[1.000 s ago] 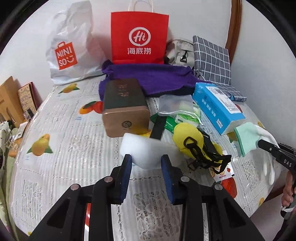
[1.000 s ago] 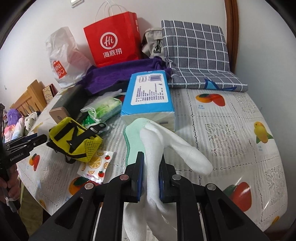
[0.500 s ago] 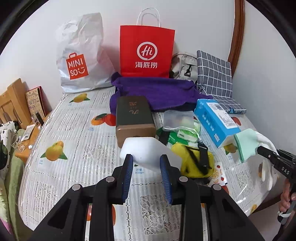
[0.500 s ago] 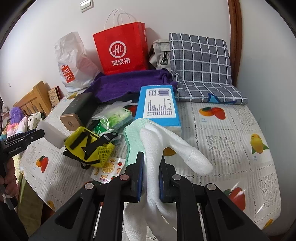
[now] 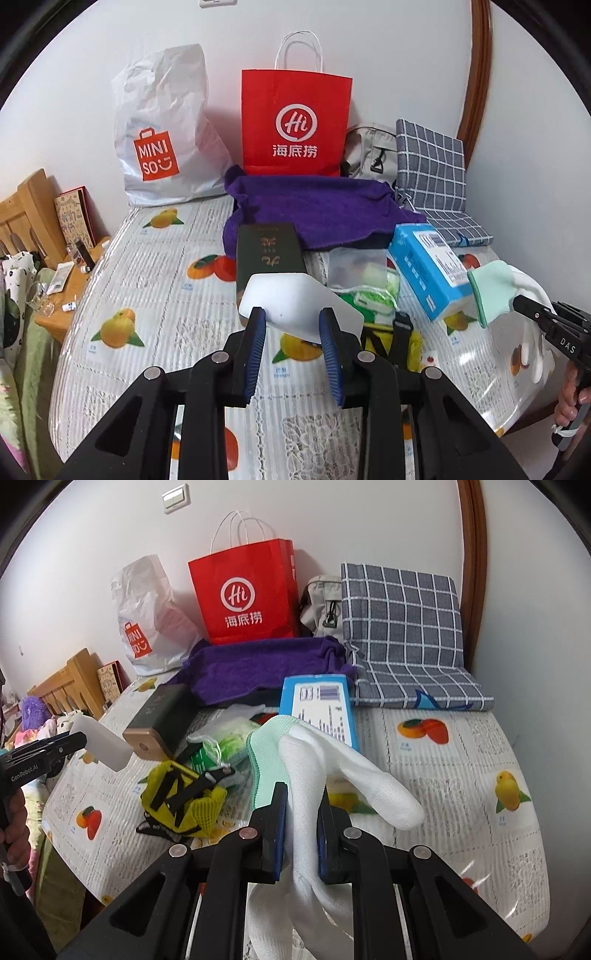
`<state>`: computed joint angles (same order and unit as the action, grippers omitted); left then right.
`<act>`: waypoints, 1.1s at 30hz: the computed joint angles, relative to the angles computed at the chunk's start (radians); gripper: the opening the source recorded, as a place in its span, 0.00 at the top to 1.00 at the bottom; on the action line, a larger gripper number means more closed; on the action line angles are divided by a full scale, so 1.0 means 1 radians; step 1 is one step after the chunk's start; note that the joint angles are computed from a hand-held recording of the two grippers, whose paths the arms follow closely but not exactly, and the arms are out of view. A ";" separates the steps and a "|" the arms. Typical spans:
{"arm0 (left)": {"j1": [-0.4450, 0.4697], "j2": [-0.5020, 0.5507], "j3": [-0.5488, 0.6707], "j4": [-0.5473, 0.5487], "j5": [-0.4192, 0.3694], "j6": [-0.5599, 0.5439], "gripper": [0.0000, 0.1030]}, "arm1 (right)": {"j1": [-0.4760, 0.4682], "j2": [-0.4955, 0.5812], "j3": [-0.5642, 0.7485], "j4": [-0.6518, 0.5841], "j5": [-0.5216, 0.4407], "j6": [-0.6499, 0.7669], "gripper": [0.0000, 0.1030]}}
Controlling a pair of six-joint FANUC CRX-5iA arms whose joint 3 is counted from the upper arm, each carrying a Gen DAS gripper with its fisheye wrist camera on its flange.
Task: Organize soft objects
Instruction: 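Carry the foam block and gloves onto the purple towel and open both tools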
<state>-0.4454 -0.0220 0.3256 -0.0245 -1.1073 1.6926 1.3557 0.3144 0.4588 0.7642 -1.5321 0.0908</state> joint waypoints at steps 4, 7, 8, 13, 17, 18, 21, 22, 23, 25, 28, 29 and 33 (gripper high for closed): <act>0.006 0.040 0.064 -0.005 -0.020 0.019 0.72 | -0.026 0.012 0.030 0.006 0.004 0.034 0.87; 0.009 0.069 0.109 -0.010 -0.032 0.029 0.72 | -0.050 0.025 0.060 0.006 0.007 0.068 0.87; 0.010 0.081 0.128 -0.014 -0.037 0.033 0.72 | -0.058 0.031 0.072 0.007 0.007 0.079 0.87; 0.012 0.139 0.217 -0.034 -0.067 0.047 0.72 | -0.098 0.059 0.132 0.011 0.016 0.134 0.87; 0.015 0.183 0.278 -0.042 -0.083 0.046 0.72 | -0.126 0.081 0.173 0.018 0.021 0.164 0.87; 0.016 0.193 0.292 -0.043 -0.087 0.047 0.72 | -0.134 0.087 0.185 0.019 0.024 0.172 0.87; 0.023 0.228 0.335 -0.037 -0.095 0.042 0.72 | -0.157 0.107 0.219 0.015 0.031 0.193 0.87; 0.023 0.243 0.356 -0.043 -0.100 0.043 0.72 | -0.166 0.115 0.234 0.011 0.033 0.203 0.87; 0.023 0.254 0.371 -0.047 -0.105 0.045 0.72 | -0.176 0.126 0.254 0.007 0.033 0.216 0.87; 0.025 0.282 0.406 -0.051 -0.112 0.046 0.72 | -0.192 0.152 0.295 0.002 0.029 0.244 0.87; 0.030 0.332 0.468 -0.051 -0.135 0.054 0.72 | -0.221 0.193 0.364 -0.014 0.028 0.289 0.87; 0.032 0.345 0.484 -0.050 -0.139 0.055 0.72 | -0.230 0.204 0.383 -0.020 0.029 0.301 0.87; 0.038 0.416 0.575 -0.052 -0.170 0.057 0.72 | -0.269 0.265 0.476 -0.046 0.033 0.360 0.87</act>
